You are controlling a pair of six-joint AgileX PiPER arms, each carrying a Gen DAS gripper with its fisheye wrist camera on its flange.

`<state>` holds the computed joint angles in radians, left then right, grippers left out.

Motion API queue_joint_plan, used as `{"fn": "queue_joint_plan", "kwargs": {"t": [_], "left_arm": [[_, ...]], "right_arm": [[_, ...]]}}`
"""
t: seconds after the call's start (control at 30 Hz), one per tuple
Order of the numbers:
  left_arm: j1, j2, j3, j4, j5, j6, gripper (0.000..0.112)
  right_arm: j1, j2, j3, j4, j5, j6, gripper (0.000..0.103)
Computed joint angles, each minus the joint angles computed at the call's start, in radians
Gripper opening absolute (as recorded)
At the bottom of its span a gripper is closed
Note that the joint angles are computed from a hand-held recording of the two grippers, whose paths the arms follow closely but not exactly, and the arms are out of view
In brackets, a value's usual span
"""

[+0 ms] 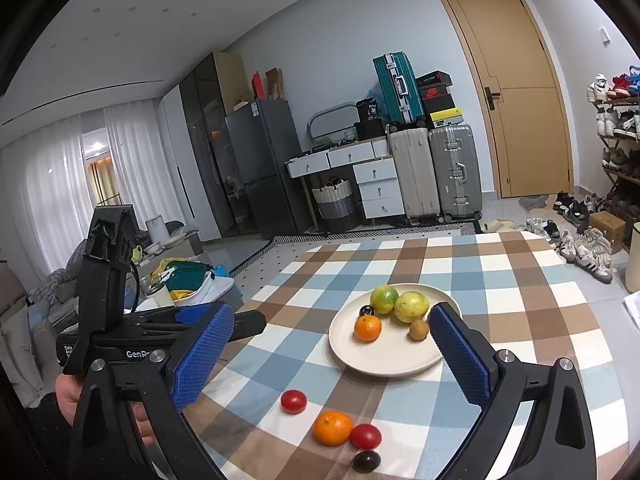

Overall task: Organize fruits
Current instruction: 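Withdraw both grippers from the plate toward the remaining fruits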

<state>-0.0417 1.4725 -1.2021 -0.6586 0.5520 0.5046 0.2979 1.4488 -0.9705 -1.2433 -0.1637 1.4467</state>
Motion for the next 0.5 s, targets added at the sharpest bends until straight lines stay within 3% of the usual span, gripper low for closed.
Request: {"fn": "queue_joint_plan", "kwargs": {"t": [0.17,0.5], "left_arm": [[0.03,-0.03,0.064,-0.049,-0.019,0.04,0.102],[0.078,-0.013,0.17,-0.161,-0.068,0.175,0.102]], "right_arm": [[0.001,-0.014,0.034,0.008,-0.008,-0.009,0.102],[0.021,0.021,0.057,-0.154,-0.019,0.111,0.102]]}}
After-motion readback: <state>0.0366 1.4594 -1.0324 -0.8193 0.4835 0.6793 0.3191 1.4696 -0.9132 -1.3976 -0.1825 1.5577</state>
